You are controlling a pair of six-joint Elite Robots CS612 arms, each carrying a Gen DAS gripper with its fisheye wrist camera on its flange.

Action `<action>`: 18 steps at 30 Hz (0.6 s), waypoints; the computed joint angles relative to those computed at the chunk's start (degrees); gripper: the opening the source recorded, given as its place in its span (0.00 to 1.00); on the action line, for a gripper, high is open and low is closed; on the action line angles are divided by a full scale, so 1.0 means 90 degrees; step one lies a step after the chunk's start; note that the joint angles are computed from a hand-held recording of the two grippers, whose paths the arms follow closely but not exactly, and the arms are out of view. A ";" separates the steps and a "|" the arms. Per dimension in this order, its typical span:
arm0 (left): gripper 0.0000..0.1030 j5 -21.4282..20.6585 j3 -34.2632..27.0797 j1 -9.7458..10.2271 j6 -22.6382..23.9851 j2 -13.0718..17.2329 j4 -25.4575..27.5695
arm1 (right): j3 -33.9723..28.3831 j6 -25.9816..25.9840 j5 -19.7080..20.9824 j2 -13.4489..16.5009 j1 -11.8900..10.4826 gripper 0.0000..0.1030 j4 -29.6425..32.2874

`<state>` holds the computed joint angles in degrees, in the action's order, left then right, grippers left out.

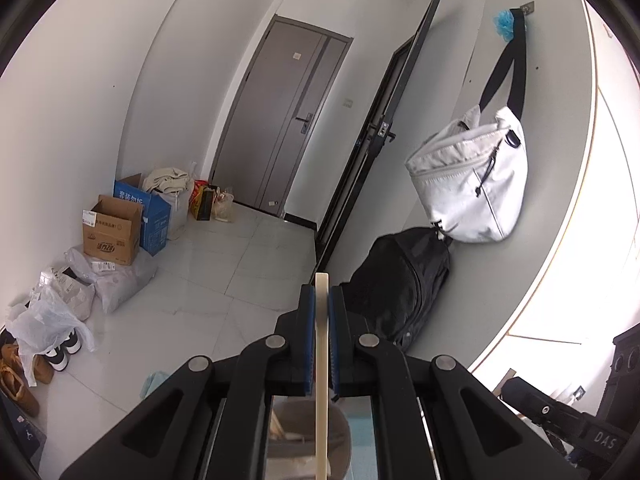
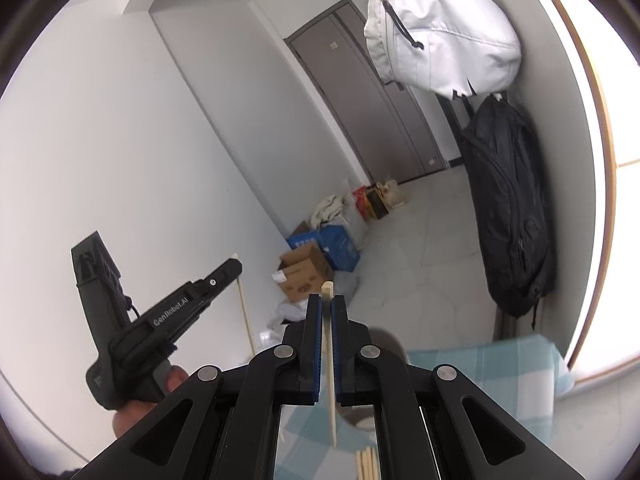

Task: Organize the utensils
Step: 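Carry the held chopsticks with both grippers up over the utensil holder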

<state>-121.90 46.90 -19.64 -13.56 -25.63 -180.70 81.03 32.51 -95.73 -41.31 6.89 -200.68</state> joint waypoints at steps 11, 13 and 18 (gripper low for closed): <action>0.02 0.0501 -0.1378 -0.0136 -0.0421 0.0818 0.0219 | -0.1062 -0.0349 0.0137 0.0395 -0.0226 0.04 0.0849; 0.02 0.0657 -0.1480 -0.0156 -0.0393 0.0905 0.0215 | -0.1197 -0.0347 0.0204 0.0475 -0.0254 0.04 0.0991; 0.02 0.1147 -0.1463 -0.0256 -0.0190 0.0932 0.0098 | -0.1418 -0.0362 0.0247 0.0645 -0.0304 0.04 0.1191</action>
<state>-111.58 33.73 -21.95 -15.27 -17.24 -179.82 68.27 29.25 -93.51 -35.51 4.16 -189.96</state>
